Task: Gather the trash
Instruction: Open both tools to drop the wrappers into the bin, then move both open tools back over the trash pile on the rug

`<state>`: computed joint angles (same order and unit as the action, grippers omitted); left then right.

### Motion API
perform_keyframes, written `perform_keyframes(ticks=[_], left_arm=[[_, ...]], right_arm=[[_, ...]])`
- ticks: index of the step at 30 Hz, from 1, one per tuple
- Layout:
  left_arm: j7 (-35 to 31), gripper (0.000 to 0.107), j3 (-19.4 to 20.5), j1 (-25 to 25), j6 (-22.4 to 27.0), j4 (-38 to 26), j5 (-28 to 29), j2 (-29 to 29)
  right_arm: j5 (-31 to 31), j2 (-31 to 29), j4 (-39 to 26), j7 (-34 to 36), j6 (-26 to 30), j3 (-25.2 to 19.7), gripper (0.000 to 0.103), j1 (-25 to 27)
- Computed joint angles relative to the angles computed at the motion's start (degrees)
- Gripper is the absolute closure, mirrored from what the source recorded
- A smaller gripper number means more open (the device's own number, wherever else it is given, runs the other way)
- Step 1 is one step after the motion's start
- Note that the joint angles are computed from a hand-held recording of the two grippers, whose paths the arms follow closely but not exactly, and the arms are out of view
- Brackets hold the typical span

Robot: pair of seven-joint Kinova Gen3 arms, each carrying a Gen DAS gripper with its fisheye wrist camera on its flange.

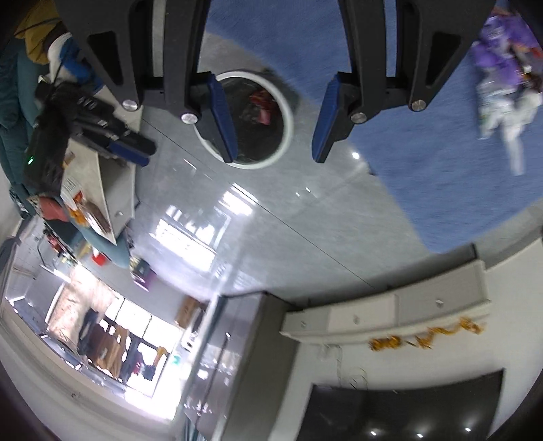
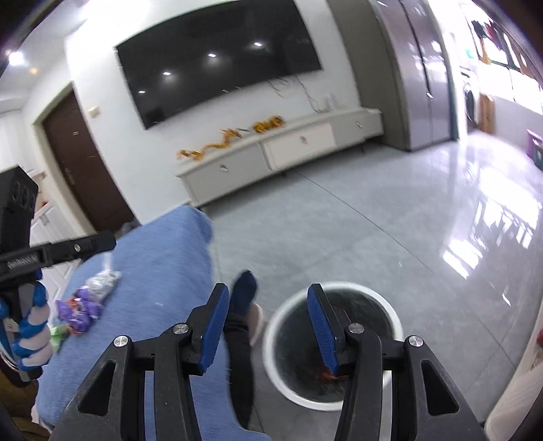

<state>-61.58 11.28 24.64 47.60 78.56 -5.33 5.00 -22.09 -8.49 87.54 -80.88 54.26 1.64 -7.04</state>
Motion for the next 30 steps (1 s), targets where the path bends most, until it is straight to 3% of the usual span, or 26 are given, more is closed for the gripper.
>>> perform_keyframes(ticks=[10, 18, 26, 30], left_arm=[[-0.96, 0.064, -3.36, -10.32, 3.69, 12.25, -0.65, -18.38], [-5.5, 0.064, -7.64, -19.15, 7.07, 18.34, 0.99, -28.46], [-12.43, 0.064, -14.81, -25.48, 9.92, 25.73, 3.89, -36.64], [-16.19, 0.063, -19.9, -26.09, 9.93, 30.63, 7.02, -39.22]], right_arm=[[-1.63, 0.75, -5.49, -0.12, -1.25, -4.55, 0.057, -6.21], [-0.88, 3.2, -8.47, -1.3, -1.84, -7.41, 0.057, -9.95], [1.72, 8.02, -11.72, -3.19, -1.19, -10.7, 0.057, -13.62], [2.46, 11.47, -14.06, -3.47, 0.02, -11.89, 0.057, -15.36]])
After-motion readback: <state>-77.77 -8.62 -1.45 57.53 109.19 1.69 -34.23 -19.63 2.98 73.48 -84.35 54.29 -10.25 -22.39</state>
